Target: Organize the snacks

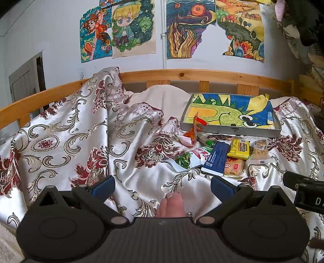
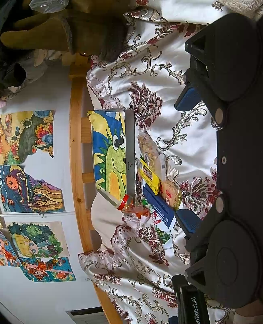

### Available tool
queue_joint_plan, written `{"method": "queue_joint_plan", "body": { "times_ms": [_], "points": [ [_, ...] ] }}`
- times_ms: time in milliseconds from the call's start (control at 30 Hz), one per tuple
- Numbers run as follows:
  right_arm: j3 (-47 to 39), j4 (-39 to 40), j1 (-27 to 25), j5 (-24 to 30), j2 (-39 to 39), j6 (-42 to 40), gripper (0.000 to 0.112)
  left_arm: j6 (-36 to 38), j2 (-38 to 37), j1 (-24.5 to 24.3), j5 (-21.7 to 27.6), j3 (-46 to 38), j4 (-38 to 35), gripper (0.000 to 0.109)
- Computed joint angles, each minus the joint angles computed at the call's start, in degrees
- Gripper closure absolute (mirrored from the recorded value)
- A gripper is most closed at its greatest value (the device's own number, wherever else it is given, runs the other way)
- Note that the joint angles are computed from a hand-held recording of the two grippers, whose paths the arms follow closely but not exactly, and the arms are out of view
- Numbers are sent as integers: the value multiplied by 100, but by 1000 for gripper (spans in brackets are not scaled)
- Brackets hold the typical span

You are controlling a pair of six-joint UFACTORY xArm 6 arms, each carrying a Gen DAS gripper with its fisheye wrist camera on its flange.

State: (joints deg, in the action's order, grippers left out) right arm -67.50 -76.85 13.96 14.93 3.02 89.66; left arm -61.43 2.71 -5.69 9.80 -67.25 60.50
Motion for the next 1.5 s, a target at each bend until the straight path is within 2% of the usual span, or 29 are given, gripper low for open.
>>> {"method": "queue_joint_plan", "body": {
  "times_ms": [867, 1167, 1367, 1500],
  "points": [
    [1, 31, -11, -3, 1, -24, 10, 9, 3, -1, 2, -1, -9, 6],
    [-75, 3, 56, 276, 60, 36, 10, -268, 82, 13, 19, -50, 249, 6],
    [-153, 235, 14, 341, 108, -123, 10, 82, 250, -70, 121, -244, -113, 6],
    [-269, 427, -80, 255, 172, -358, 10, 515, 378, -90, 159, -429, -598, 6]
  ]
}}
